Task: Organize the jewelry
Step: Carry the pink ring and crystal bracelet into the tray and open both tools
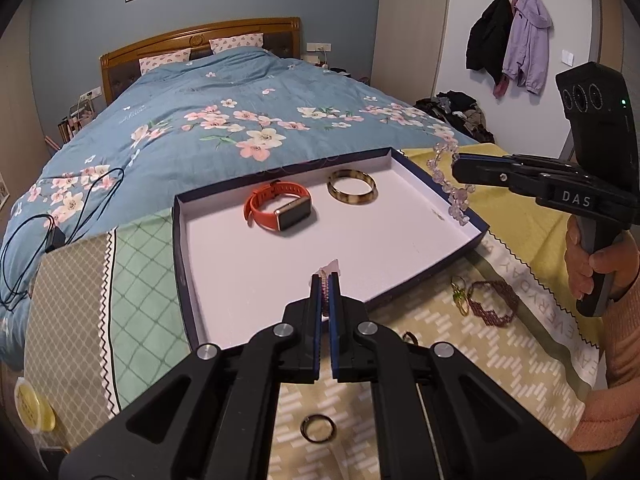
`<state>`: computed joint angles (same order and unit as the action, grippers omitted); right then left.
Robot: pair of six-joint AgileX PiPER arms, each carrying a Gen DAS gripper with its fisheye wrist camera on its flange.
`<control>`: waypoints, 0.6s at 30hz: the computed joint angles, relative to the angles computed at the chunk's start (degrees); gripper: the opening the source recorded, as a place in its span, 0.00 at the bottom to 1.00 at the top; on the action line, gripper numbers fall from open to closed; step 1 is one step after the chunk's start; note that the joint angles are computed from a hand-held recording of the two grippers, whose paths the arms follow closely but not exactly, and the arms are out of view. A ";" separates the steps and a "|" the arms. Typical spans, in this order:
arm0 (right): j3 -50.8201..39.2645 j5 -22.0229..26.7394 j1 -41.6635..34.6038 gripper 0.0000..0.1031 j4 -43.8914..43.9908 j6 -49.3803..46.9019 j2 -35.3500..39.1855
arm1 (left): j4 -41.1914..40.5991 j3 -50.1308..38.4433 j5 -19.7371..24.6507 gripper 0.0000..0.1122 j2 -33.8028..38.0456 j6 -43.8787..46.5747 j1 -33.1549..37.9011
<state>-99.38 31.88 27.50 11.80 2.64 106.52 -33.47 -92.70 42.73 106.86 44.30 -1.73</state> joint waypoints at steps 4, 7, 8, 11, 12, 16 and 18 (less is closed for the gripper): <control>-4.16 2.19 -0.51 0.07 -1.09 0.42 2.82 | 1.85 -3.42 0.71 0.03 2.12 -1.87 -0.58; -6.76 3.63 -0.77 0.07 -1.91 0.72 4.67 | 2.76 -6.03 1.35 0.03 4.00 -2.97 -0.77; -8.00 4.38 -0.81 0.07 -2.57 1.12 5.56 | 2.94 -6.97 1.80 0.03 4.61 -3.35 -0.79; -10.92 5.88 -0.94 0.07 -3.61 1.52 7.69 | 4.25 -9.63 2.48 0.03 6.39 -4.64 -1.09; -11.93 6.36 -0.95 0.07 -4.30 1.87 8.39 | 4.67 -10.43 2.65 0.03 6.92 -5.02 -1.23; -16.04 8.79 -1.26 0.07 -5.24 2.04 11.24 | 6.19 -14.20 3.88 0.03 9.45 -6.77 -1.61; -17.78 9.91 -1.27 0.07 -5.79 2.01 12.31 | 6.69 -16.15 4.67 0.03 10.77 -7.53 -1.70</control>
